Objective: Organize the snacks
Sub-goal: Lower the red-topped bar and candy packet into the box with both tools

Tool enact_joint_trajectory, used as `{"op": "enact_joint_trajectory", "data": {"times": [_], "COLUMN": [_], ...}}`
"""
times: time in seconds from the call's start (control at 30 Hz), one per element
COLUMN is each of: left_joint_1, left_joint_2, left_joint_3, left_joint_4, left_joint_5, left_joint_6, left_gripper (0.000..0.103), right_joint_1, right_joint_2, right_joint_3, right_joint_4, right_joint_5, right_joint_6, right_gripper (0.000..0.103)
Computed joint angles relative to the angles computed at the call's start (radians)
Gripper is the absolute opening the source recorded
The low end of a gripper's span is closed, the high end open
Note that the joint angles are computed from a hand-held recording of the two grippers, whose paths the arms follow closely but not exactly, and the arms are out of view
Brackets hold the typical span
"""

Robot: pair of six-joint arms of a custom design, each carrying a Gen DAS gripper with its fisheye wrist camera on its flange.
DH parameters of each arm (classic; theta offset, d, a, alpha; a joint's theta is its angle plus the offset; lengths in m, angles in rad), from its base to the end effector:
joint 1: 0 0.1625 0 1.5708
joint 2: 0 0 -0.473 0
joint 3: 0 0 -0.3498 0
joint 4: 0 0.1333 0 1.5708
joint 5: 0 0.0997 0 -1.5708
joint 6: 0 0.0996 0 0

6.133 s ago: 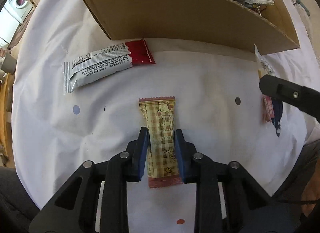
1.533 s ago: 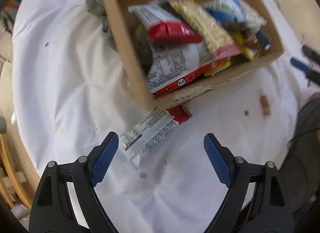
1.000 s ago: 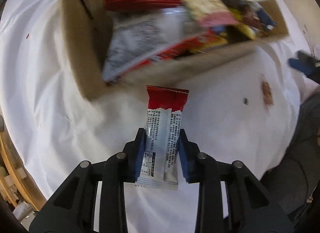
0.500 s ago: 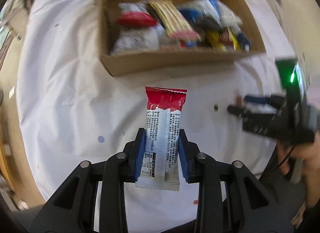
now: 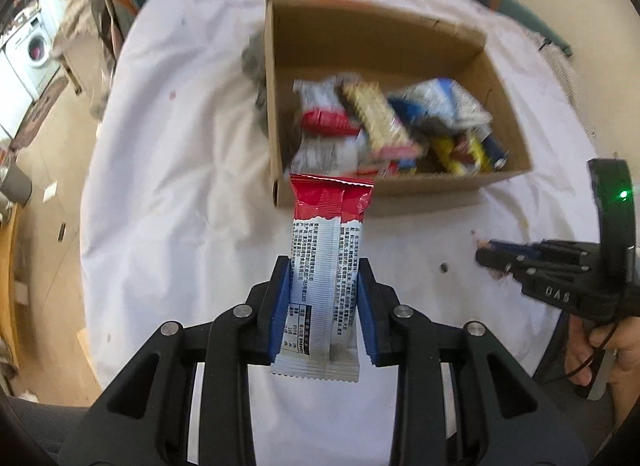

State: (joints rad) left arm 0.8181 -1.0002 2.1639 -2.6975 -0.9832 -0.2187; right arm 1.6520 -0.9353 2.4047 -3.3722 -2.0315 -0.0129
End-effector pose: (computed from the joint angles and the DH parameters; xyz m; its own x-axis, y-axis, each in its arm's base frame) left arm -0.1978 -0.4869 0.1528 -0.7275 0.4118 -0.5488 0.5381 0.8387 -0.0841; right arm 0.1244 -0.4308 0.1433 -0.9035 0.0596 0.4245 -0.0883 0.9431 -0.3205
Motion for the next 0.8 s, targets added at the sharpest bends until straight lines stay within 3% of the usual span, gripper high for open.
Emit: {"op": "enact_joint_trajectory", "data": {"times": [0.17,0.23,0.4,0.57,0.8], "left_joint_1": [-0.023,-0.024,-0.009,-0.012,-0.005], "left_joint_2": [-0.035,-0.040,-0.040,-0.011,0.056], "left_joint_3": [0.038,0.031,-0.022,-0.068,-0.161], "left_joint_4": [-0.119,-0.135,-0.125,-0.128,-0.096], "left_joint_5": [0.017,0.029,0.016,0.017,-0.003], "left_joint_6": [0.018,0.003,-0.009,0.001,0.039], "left_gripper": [0.027,0.027,0.027,0.027,0.027], "right_joint_1": [-0.028,-0.036,-0.053,-0.085,-0.077], "right_joint_2": [-0.073,-0.100,-0.118,-0.125,-0.123], "right_joint_3": [0.029,0.046,0.070,0.078,0.009], "right_joint_4": [-0.051,-0.123,-0.330,-0.426,-0.361], "right_joint_5": [0.159,0.231,0.326,0.365,0.333], "right_joint_6": [-0.008,-0.031,-0.030,-0.031,-0.051], "right_gripper": [0.019,0.019,0.019,0.019,0.019]}}
